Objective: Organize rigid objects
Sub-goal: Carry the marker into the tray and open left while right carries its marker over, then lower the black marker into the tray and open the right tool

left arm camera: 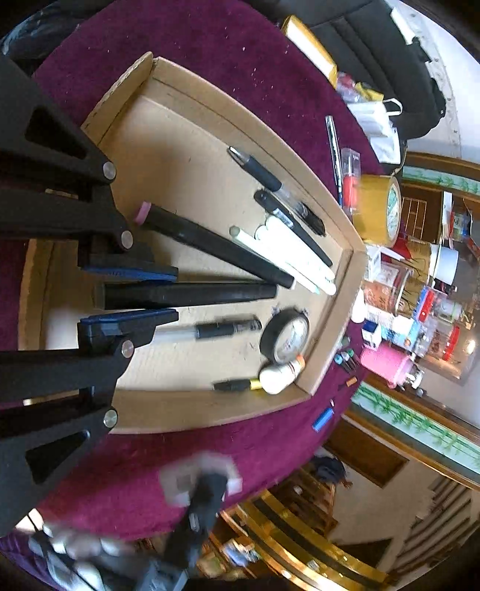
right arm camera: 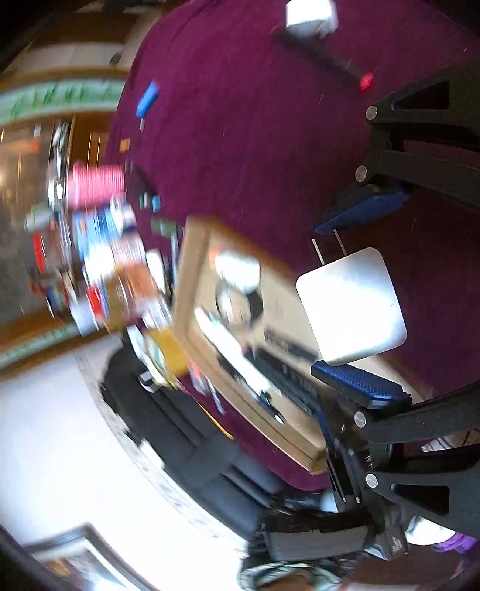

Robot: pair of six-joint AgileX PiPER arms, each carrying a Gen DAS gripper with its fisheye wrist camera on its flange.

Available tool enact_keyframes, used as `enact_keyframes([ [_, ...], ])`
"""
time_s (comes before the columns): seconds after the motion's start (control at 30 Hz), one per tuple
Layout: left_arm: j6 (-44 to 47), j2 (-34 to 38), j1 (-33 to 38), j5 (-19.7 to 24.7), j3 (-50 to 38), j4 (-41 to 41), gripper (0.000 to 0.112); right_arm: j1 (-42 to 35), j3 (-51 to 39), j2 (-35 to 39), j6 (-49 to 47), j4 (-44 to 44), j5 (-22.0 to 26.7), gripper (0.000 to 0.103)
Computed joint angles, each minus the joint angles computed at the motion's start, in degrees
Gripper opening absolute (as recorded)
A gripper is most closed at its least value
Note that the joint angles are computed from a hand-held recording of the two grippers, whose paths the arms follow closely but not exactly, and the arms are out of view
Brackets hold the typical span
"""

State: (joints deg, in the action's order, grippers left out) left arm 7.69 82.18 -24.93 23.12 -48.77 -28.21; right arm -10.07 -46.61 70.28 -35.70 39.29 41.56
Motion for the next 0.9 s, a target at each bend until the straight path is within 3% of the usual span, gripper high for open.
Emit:
enact_keyframes([
  [0.1, 7.2, -2.5, 2.5, 0.5, 1.9, -7.3, 0.024, 9.9, -3.0, 4.4, 8.3, -6.3, -4.9, 0.075],
  [0.17, 9.7, -4.7, 4.4, 0.9, 3.1, -10.4, 0.042, 13.8, -5.0, 7.6, 12.5, -10.5, -6.6, 0.075],
  [0.3, 16.6, -9.3, 8.1, 1.7, 5.7, -17.6, 0.046, 19.2, -6.7, 11.7, 22.1, -20.8, -9.9, 0.075],
  [0.4, 19.6, -10.8, 9.3, 1.4, 6.8, -20.4, 0.057, 21.5, -7.8, 14.3, 28.5, -27.6, -10.2, 0.076],
  [0.53, 26.0, -10.5, 10.5, 1.8, 7.5, -26.2, 0.065, 19.7, -8.9, 14.3, 25.2, -24.0, -8.3, 0.076],
  [0.7, 32.5, -10.5, 10.2, 1.6, 8.4, -31.1, 0.067, 12.3, -11.0, 11.7, 18.7, -16.2, -6.4, 0.076],
  [0.83, 36.1, -10.6, 9.5, 1.2, 8.9, -34.0, 0.069, 8.1, -15.7, 13.6, 26.4, -21.3, -6.2, 0.076],
  [0.9, 36.3, -10.9, 8.6, 0.1, 9.2, -34.3, 0.069, 7.1, -18.0, 14.8, 26.3, -19.7, -5.2, 0.076],
])
